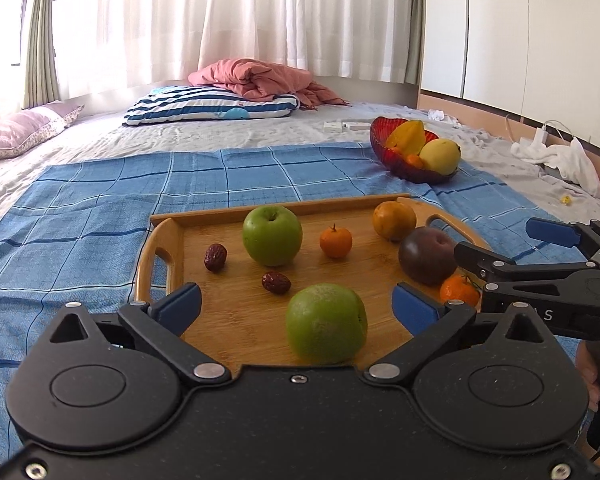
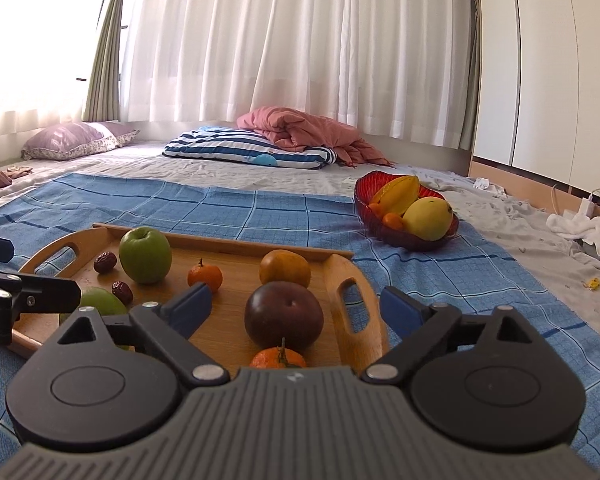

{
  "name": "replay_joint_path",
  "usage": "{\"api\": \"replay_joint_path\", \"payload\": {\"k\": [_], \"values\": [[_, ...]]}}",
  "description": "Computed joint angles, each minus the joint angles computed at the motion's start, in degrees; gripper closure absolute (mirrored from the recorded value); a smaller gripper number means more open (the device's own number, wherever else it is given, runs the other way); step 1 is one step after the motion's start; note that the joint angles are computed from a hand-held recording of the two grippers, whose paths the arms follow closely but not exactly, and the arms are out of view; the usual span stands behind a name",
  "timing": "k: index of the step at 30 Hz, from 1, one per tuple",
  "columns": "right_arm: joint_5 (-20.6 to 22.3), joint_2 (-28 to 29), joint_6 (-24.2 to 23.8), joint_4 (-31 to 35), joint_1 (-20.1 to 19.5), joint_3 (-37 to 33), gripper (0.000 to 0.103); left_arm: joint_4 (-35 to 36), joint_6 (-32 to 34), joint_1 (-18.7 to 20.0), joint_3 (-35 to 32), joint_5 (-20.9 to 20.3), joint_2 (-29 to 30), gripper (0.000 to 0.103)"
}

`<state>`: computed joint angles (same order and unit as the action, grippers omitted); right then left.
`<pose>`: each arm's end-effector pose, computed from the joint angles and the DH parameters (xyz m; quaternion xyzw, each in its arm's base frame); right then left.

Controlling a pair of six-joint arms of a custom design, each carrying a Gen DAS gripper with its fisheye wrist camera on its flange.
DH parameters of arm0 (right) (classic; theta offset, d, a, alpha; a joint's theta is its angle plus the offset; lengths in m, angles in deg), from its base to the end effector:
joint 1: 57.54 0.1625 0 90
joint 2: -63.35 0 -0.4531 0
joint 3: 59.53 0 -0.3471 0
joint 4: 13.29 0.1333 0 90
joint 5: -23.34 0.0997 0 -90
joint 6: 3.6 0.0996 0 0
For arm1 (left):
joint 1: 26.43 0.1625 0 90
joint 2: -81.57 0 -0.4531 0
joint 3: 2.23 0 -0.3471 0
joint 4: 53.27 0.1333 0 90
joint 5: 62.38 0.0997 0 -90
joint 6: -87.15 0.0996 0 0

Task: Organize fruits
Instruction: 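Move both open tools back toward the red dates on the blanket beside the tray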

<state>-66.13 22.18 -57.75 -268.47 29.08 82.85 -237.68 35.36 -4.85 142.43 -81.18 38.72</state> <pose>0.1100 -0.4140 0.1662 0.3658 -0.7652 0.4662 0.2515 -0.2472 -0.3425 0.0862 0.1545 0.7974 -0.4775 0.3350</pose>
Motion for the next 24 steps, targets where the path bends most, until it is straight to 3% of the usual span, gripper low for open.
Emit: {"api": "replay_joint_path", "payload": {"k": [11,17,24], "values": [[1.69,0.94,2.01,-3.18,-3.74,2.43,0.002,-0.85,-1.34,-1.33,0.20,-1.73,3.08,0.000],[3.69,1.90,2.94,-5.67,-5.70,3.74,0.000,-5.31,-0.45,-1.87,1.20,-2.18,5.39,0.000],[3.73,4.52,1.56,-10.42,-7.01,4.61,0.000,-6.19,-1.36,-2.04,1.57,-2.94,6.89,0.000]]}}
